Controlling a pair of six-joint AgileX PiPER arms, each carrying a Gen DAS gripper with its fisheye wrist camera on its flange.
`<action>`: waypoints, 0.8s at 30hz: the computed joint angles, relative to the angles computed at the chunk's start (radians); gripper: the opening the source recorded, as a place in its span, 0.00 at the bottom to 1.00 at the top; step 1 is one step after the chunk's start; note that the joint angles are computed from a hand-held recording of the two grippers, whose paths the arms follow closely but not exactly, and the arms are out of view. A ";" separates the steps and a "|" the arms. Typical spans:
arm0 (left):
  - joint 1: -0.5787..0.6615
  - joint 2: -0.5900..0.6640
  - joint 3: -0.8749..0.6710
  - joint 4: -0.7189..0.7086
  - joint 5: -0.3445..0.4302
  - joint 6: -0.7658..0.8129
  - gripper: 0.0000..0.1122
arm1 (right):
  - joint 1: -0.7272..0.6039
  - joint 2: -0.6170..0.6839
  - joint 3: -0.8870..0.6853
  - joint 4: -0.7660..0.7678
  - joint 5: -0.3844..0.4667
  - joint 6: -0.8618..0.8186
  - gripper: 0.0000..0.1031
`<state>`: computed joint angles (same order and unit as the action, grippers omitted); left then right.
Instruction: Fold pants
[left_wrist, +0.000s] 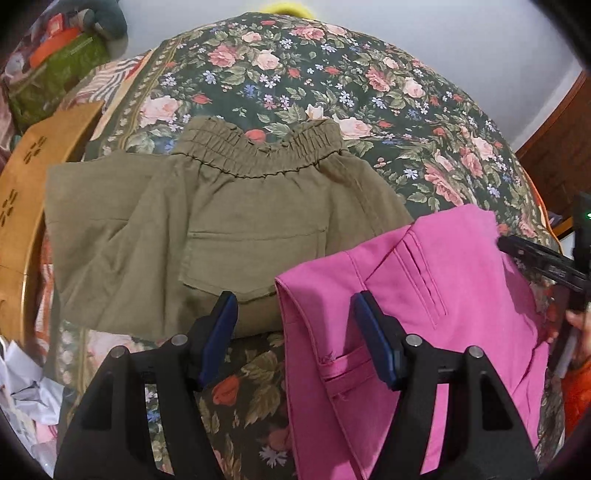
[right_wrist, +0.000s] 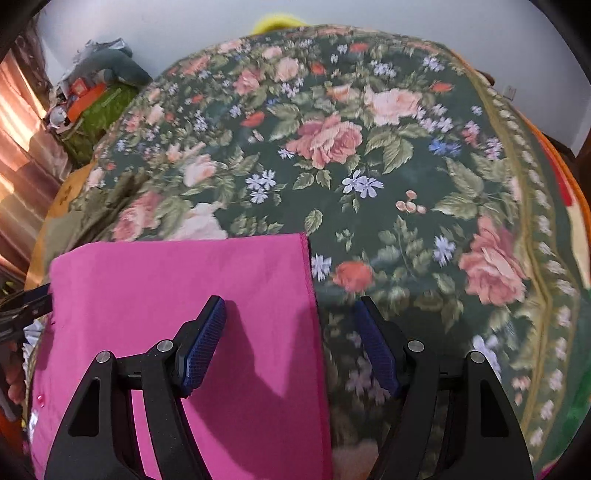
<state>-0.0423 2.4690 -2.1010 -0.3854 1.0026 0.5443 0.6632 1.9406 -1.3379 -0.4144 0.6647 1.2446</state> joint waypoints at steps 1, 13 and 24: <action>0.003 0.015 -0.026 -0.006 0.023 -0.001 0.59 | 0.000 0.011 -0.012 -0.017 0.005 0.000 0.68; -0.001 0.011 -0.018 -0.076 0.053 0.074 0.27 | 0.019 0.115 -0.153 -0.062 0.074 -0.036 0.09; -0.039 -0.239 0.278 -0.067 -0.183 0.191 0.12 | 0.077 -0.005 -0.131 -0.194 0.193 0.022 0.03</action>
<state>-0.0810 2.2301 -1.8232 -0.4527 0.8192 0.7354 0.7405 1.9360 -1.4686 -0.6082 0.8581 1.2666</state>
